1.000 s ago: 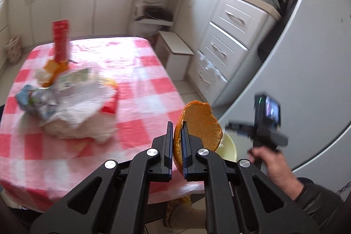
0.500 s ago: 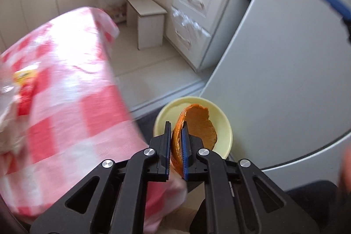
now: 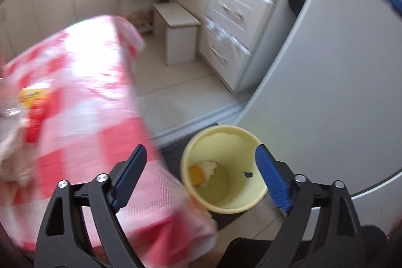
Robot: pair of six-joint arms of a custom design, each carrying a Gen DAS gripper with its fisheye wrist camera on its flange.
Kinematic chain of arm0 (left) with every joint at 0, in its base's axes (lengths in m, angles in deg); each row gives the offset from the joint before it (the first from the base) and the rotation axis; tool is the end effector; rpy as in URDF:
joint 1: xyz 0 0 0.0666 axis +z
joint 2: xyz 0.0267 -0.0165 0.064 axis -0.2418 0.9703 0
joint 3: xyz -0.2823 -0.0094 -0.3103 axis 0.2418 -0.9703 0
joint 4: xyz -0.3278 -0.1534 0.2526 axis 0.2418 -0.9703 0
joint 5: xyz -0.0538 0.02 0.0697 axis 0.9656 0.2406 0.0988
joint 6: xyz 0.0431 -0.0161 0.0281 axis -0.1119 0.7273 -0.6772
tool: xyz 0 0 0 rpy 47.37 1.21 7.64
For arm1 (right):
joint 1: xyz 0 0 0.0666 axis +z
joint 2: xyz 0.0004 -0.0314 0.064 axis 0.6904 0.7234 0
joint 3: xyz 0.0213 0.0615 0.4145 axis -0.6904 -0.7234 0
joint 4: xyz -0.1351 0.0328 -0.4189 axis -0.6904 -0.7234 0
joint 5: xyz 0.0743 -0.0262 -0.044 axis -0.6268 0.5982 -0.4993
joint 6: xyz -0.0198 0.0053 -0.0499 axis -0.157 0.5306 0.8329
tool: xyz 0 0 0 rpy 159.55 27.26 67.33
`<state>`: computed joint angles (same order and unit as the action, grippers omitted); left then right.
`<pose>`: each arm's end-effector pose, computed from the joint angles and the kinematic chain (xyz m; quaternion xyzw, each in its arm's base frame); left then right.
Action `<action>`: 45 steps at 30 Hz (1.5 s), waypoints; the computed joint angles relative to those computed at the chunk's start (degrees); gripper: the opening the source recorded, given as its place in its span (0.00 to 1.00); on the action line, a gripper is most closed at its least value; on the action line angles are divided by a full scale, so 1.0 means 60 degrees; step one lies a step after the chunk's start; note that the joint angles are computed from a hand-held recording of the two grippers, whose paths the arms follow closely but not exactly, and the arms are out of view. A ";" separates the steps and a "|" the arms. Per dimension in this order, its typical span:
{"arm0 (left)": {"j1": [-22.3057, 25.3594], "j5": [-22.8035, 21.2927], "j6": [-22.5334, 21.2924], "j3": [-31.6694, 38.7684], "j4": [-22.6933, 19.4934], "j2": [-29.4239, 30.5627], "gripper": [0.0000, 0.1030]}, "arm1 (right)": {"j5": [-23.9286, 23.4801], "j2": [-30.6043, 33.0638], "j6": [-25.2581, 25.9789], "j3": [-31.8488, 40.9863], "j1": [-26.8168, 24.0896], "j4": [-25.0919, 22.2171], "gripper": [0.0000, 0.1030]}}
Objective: Collect trash
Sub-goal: 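Bring both tools back over the table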
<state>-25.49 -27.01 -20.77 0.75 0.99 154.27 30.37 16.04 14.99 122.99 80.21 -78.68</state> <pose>0.6100 -0.1370 0.3722 0.2362 0.9151 -0.1676 0.2806 0.5217 0.3541 0.4913 0.2481 0.7875 0.0302 0.5634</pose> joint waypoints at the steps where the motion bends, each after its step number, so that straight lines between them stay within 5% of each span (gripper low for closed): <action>1: 0.0261 0.0050 0.0039 -0.0145 0.0135 -0.0221 0.86 | -0.0007 0.0114 0.0066 0.0148 0.0019 0.0016 0.90; 11: 0.3266 -0.0135 -0.0055 -0.0478 0.1374 -0.1410 0.92 | -0.0448 0.1797 0.1680 0.2237 0.0958 -0.0338 0.93; 16: 0.4444 -0.0401 0.0202 -0.0651 0.2361 -0.1360 0.92 | -0.0825 0.2323 0.1535 0.2597 0.1514 -0.0863 0.93; 21: 0.4796 -0.0846 -0.0334 -0.0266 0.1547 -0.0939 0.92 | -0.0845 0.2878 0.1967 0.3181 0.1786 -0.1302 0.93; 25: 0.4833 -0.0814 -0.0285 -0.0562 0.2137 -0.1076 0.92 | -0.0677 0.3427 0.2341 0.3832 0.1822 -0.1743 0.93; 45: 0.4917 -0.0526 0.0266 -0.0416 0.1755 -0.0854 0.92 | -0.1355 0.3871 0.1515 0.4132 0.1710 -0.2409 0.93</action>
